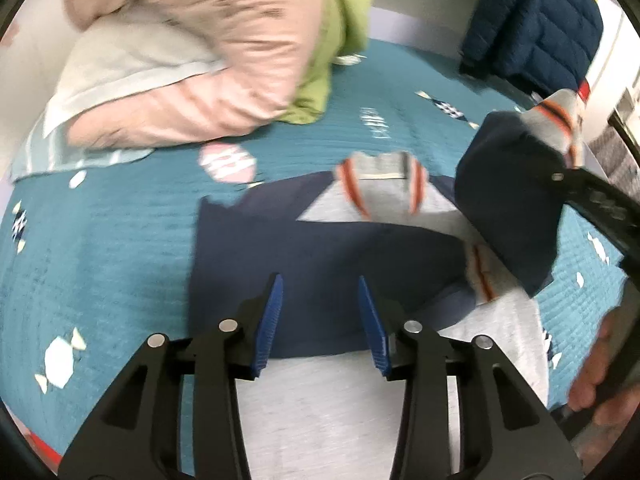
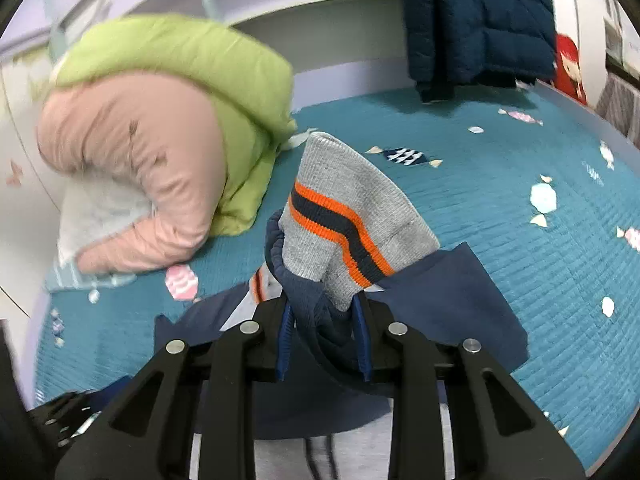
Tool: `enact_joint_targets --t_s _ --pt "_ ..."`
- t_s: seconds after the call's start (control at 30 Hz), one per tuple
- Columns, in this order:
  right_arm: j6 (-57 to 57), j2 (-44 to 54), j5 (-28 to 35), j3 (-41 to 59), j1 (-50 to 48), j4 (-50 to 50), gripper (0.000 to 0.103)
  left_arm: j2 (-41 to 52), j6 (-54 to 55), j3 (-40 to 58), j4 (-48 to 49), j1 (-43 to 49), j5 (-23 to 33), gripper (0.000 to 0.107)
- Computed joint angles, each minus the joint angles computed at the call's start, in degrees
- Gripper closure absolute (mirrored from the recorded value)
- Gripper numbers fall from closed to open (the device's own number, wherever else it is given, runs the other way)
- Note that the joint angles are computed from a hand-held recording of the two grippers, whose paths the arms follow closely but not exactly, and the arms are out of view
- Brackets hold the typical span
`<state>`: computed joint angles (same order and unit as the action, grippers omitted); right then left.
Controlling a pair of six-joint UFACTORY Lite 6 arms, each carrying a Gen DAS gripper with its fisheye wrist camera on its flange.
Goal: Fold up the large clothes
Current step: 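Fold the held sleeve across the jacket front with the right tool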
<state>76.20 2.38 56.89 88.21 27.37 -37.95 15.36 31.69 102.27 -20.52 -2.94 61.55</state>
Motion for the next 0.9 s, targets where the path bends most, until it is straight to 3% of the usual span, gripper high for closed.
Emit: enact_joint_targets --t_s 0.33,0.37,0.43,0.5,0.6,0.7,0.9 --pt "-2.14 34.13 8.41 31.03 7.68 1.27 0.075 4.12 12.9 -7.46 -10.02 18.82 -0.12 0.066" --pt "-3.79 36.99 9.16 34.54 7.74 2.54 0.073 5.25 13.28 -7.94 -10.52 20.1 -0.15 0.066" --pt "-10.03 41.25 5.25 38.74 6.85 8.72 0.055 8.07 12.95 -7.83 -10.36 22.08 -0.25 0.066" --pt "-13.5 40.34 -1.54 35.86 6.57 12.85 0.017 9.98 12.86 -7.12 -9.75 23.56 0.15 0.066" --pt "-17.54 39.43 -6.19 34.46 7.62 14.56 0.016 12.05 13.22 -6.18 -10.11 24.66 -0.58 0.066" --pt "-20.47 38.89 -4.27 35.37 8.47 13.29 0.016 13.26 13.53 -5.6 -10.4 25.38 -0.35 0.066" --pt "-17.75 22.83 -7.91 14.31 4.83 12.09 0.015 13.16 13.9 -7.15 -9.44 24.27 -1.05 0.066"
